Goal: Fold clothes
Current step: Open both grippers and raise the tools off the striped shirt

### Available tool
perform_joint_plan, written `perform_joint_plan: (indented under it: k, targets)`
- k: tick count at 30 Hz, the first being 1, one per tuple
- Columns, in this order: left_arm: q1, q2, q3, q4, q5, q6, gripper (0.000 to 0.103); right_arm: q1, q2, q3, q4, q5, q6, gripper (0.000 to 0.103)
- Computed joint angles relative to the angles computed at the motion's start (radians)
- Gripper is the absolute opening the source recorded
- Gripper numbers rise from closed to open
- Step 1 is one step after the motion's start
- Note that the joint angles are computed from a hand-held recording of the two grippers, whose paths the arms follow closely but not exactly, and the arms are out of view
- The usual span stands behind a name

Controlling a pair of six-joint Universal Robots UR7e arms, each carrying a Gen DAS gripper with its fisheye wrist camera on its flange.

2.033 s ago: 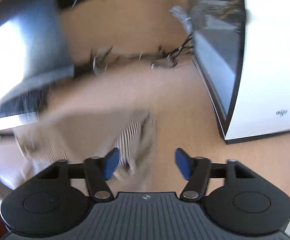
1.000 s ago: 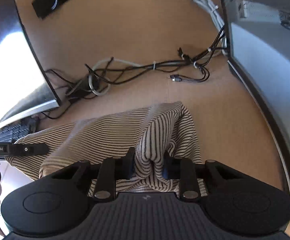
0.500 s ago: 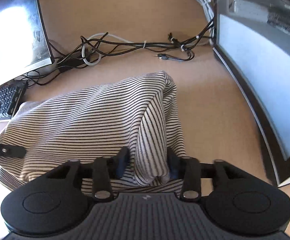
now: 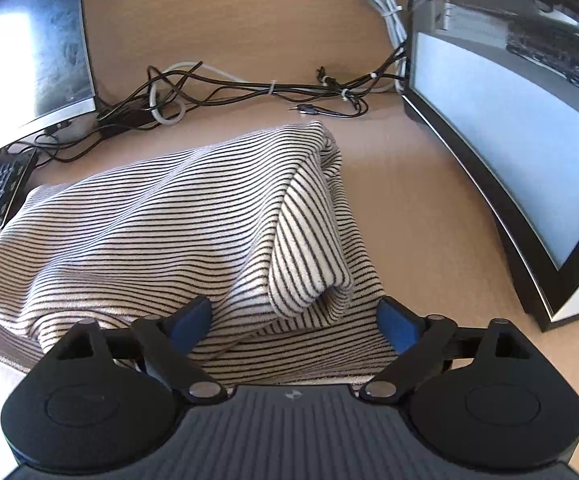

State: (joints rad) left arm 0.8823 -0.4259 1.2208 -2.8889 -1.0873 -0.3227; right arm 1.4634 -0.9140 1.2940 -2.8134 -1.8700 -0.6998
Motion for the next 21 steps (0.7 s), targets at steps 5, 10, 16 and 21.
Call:
perform_joint_plan:
  k: [5, 10, 16, 21]
  targets:
    - [0.021, 0.008, 0.015, 0.015, -0.024, -0.057, 0.103, 0.012, -0.008, 0.014, -0.013, -0.067, 0.078, 0.101]
    - [0.009, 0.016, 0.035, -0.031, 0.0, 0.005, 0.103, 0.024, -0.048, 0.074, -0.058, -0.134, 0.145, 0.103]
    - [-0.013, 0.041, 0.02, -0.054, 0.06, -0.013, 0.103, 0.037, -0.061, 0.049, -0.04, -0.064, 0.071, 0.103]
    - [-0.017, 0.047, 0.013, -0.055, 0.083, -0.056, 0.103, 0.031, -0.035, -0.038, 0.04, 0.166, 0.05, 0.103]
